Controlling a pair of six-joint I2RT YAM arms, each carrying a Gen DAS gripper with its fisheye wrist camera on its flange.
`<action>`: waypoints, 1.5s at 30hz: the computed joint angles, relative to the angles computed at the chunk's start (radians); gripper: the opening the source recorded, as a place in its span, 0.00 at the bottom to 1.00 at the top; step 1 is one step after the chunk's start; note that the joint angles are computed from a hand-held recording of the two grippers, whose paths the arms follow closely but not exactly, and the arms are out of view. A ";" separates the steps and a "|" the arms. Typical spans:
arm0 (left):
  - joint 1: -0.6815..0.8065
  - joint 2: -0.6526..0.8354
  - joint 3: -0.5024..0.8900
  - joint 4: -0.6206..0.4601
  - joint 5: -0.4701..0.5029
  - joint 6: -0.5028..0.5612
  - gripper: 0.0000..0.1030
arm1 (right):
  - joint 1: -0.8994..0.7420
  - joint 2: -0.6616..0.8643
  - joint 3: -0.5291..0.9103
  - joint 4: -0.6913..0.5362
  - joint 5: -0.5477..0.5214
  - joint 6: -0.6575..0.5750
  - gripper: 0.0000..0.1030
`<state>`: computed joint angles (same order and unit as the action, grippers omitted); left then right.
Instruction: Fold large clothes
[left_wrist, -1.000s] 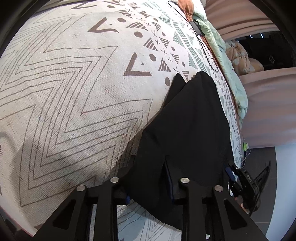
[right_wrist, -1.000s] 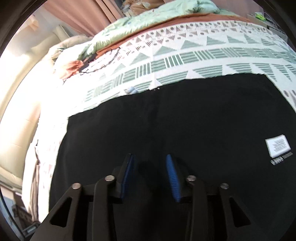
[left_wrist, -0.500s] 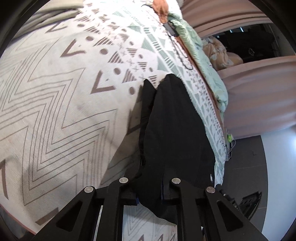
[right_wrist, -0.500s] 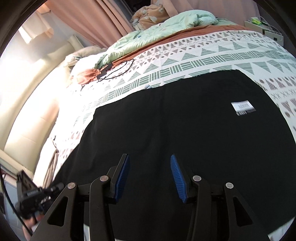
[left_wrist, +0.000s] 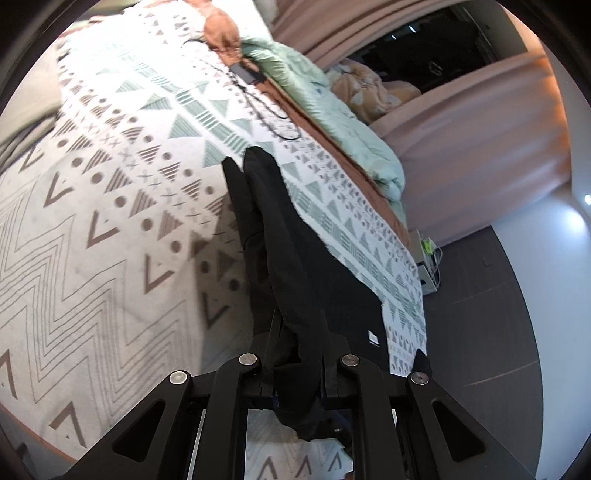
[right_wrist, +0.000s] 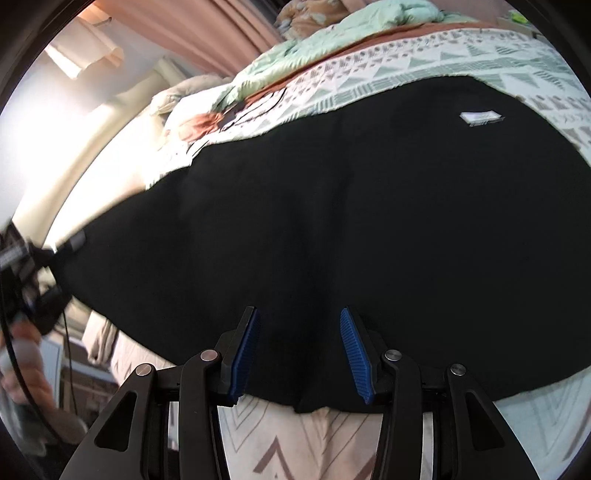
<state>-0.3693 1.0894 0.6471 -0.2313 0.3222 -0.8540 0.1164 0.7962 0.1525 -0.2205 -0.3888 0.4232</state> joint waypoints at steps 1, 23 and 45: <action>-0.024 -0.001 0.020 -0.013 -0.017 0.001 0.13 | 0.015 0.017 -0.002 0.015 0.006 0.000 0.45; -0.514 0.442 0.574 -0.081 -0.229 0.018 0.12 | -1.034 0.286 0.252 -0.611 -0.565 -0.927 0.39; -0.689 1.033 1.053 -0.147 -0.028 0.051 0.55 | -1.608 0.854 0.608 -0.832 -0.593 -1.238 0.50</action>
